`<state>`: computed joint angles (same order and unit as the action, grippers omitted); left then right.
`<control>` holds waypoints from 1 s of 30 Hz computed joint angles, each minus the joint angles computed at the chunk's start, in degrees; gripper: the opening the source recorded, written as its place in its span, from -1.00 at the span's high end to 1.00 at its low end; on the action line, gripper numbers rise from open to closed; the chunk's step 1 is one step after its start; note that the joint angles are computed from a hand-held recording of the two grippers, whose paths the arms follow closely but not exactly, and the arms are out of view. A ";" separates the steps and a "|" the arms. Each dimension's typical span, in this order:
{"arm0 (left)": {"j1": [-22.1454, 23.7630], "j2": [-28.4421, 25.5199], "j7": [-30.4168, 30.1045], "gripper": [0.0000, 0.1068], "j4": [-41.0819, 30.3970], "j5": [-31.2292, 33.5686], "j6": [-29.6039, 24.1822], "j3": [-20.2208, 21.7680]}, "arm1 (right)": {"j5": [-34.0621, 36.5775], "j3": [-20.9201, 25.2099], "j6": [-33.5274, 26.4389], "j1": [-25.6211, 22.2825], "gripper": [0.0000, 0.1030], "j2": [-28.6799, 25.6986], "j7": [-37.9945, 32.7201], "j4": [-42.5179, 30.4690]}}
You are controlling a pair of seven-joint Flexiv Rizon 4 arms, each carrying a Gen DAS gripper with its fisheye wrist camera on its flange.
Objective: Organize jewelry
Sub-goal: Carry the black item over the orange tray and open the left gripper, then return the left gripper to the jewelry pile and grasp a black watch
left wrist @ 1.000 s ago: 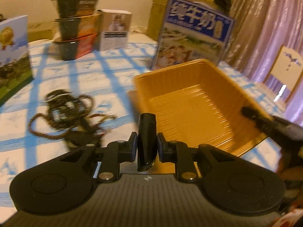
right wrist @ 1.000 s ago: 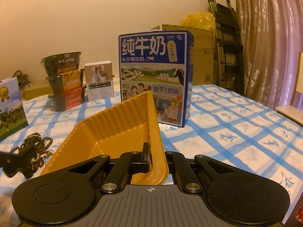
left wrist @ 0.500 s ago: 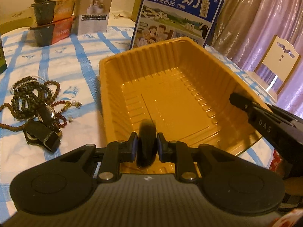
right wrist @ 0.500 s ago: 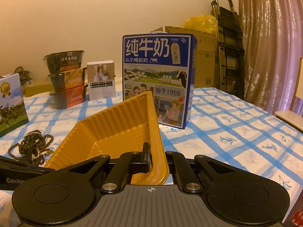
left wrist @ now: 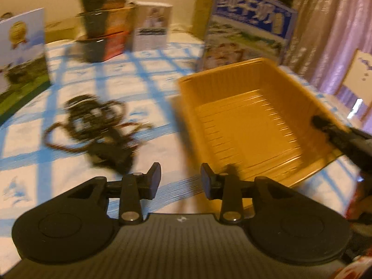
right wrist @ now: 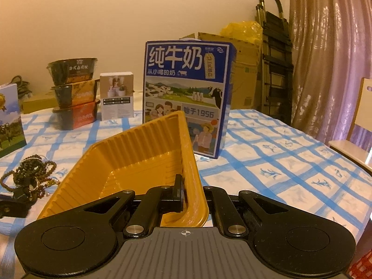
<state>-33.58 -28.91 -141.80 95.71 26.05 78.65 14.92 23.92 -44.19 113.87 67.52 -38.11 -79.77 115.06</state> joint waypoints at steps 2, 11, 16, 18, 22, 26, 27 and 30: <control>-1.38 0.31 -2.14 0.29 0.26 1.10 -2.57 2.02 | 0.51 -1.04 -0.36 0.75 0.90 -0.45 0.23 0.01; -0.47 -0.45 -10.02 -0.15 -3.06 7.99 -10.55 1.79 | -0.45 -3.78 -1.46 1.91 0.90 -1.49 3.89 0.56; 1.10 -2.70 -12.29 -0.25 -7.05 10.12 -14.04 0.13 | -1.26 -3.49 -1.31 1.40 0.90 -1.46 4.53 0.51; 1.74 -3.52 -12.34 -0.25 -8.36 10.35 -15.59 -0.49 | -1.44 -3.29 -1.39 1.20 0.90 -1.38 4.78 0.50; 2.32 -3.92 -13.47 -0.24 -9.09 11.27 -17.40 -0.85 | -1.83 -2.96 -1.74 0.83 0.90 -1.39 5.41 0.37; 3.62 -2.13 -14.75 -0.24 -6.46 11.77 -16.38 -1.44 | -2.59 -2.77 -2.22 0.49 0.91 -1.29 6.04 0.37; 3.52 -1.50 -15.35 -0.24 -5.67 12.16 -16.64 -1.25 | -2.74 -2.64 -2.24 0.36 0.91 -1.22 6.21 0.44; 2.99 0.50 -17.43 -0.23 -3.47 14.55 -18.47 -0.70 | -3.13 -2.36 -2.12 0.10 0.91 -0.95 6.47 0.65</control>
